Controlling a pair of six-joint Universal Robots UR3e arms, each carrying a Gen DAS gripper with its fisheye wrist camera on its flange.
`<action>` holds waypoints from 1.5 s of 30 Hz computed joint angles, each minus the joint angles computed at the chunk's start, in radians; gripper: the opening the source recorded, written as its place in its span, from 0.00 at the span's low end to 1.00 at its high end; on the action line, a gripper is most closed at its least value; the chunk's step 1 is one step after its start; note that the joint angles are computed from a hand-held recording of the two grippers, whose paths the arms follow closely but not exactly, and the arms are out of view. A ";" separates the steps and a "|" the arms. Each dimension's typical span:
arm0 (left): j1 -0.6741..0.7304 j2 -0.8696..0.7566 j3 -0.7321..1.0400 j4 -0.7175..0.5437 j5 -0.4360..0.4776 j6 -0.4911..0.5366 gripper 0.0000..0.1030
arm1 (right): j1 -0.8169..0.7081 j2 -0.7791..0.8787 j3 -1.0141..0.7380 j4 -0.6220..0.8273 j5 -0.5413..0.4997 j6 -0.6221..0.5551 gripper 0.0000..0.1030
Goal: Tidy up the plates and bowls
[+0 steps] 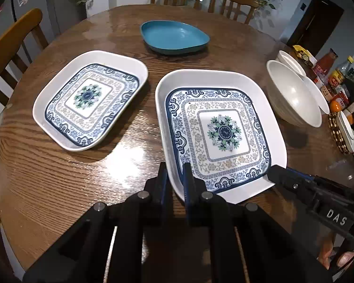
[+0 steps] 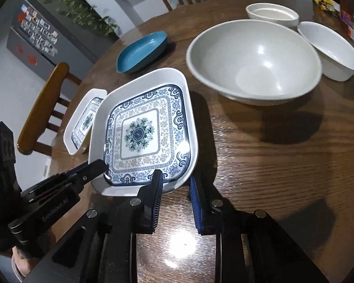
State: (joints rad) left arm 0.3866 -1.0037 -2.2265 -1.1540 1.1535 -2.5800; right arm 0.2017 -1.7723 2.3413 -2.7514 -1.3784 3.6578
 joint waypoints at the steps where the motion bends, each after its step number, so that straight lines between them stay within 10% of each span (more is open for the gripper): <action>1: -0.006 -0.009 -0.002 0.017 0.007 -0.010 0.09 | 0.006 0.013 -0.007 -0.004 -0.003 0.001 0.24; 10: -0.037 -0.109 0.003 0.124 0.011 -0.085 0.16 | 0.047 0.075 -0.048 -0.029 -0.059 0.011 0.27; 21: 0.364 0.194 0.054 -0.263 -0.243 0.197 0.70 | 0.137 -0.010 -0.105 0.024 -0.180 -0.029 0.45; 37: 0.414 -0.177 0.097 0.082 -0.107 0.008 0.67 | 0.185 0.578 -0.808 0.165 -0.120 -0.132 0.49; 45: 0.340 -0.323 0.155 0.128 -0.079 -0.065 0.36 | 0.164 0.828 -1.114 0.308 -0.103 -0.137 0.42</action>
State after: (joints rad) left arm 0.7267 -1.3269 -2.0718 -1.0261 1.0741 -2.6447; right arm 0.3660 -0.9441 1.2275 -2.4435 -1.4809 3.5213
